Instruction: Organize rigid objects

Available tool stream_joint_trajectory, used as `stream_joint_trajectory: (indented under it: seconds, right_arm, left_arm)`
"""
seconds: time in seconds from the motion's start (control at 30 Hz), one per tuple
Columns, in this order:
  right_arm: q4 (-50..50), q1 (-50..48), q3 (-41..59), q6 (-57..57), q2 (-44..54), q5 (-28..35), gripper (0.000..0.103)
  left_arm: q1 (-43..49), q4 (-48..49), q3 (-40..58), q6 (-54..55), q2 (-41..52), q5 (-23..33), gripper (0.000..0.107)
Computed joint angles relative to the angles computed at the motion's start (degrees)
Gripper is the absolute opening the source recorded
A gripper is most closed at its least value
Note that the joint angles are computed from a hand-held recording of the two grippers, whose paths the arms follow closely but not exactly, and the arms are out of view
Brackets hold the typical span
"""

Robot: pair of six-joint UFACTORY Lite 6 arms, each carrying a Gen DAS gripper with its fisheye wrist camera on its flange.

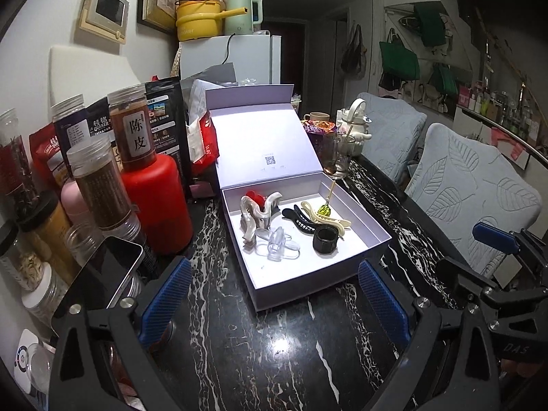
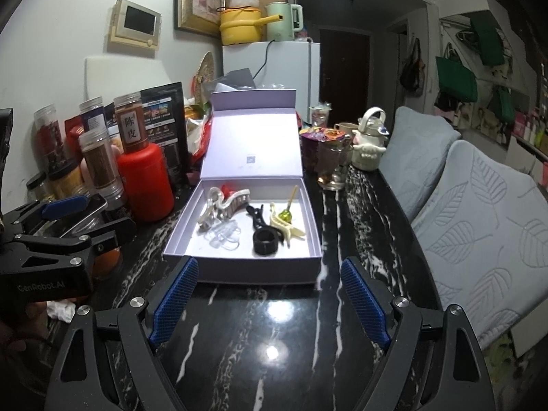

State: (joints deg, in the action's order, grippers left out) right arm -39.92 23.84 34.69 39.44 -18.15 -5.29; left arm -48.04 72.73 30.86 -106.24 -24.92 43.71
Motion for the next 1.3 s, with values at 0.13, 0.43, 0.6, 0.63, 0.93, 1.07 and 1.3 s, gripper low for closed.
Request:
stream_joint_trajectory:
  seconds: [0.13,0.43,0.6,0.63,0.93,1.07,1.3]
  right_arm:
    - [0.6,0.2,-0.2,-0.5,-0.3,0.1,0.086]
    - [0.9,0.3,-0.3,-0.7,-0.6,0.3,0.086]
    - [2.3,0.5,-0.4,-1.9,-0.9,0.5,0.086]
    - [0.1,0.4,-0.4,0.2,-0.9,0.5,0.086]
    - [-0.7,0.3,-0.4,1.3,-0.9,1.0,0.086]
    - [1.5,0.2,-0.3,-0.8,-0.7,1.1,0.086]
    - [4.8,-0.1,-0.4,-3.9,-0.5,1.3,0.086]
  left_arm:
    - [-0.6,-0.3,-0.2,0.0,-0.3,0.3,0.100]
    - [0.0,-0.5,-0.3,0.6,-0.4,-0.8,0.100]
    - [0.4,-0.3,-0.4,0.9,-0.6,-1.5,0.100]
    - [0.6,-0.3,-0.5,1.0,-0.8,-2.1,0.100]
    - [1.6,-0.5,-0.2,2.0,0.0,-3.3,0.100]
    - [1.9,-0.9,0.3,2.5,0.7,-3.4,0.100]
    - [2.2,-0.8,0.3,2.5,0.6,-3.9,0.100]
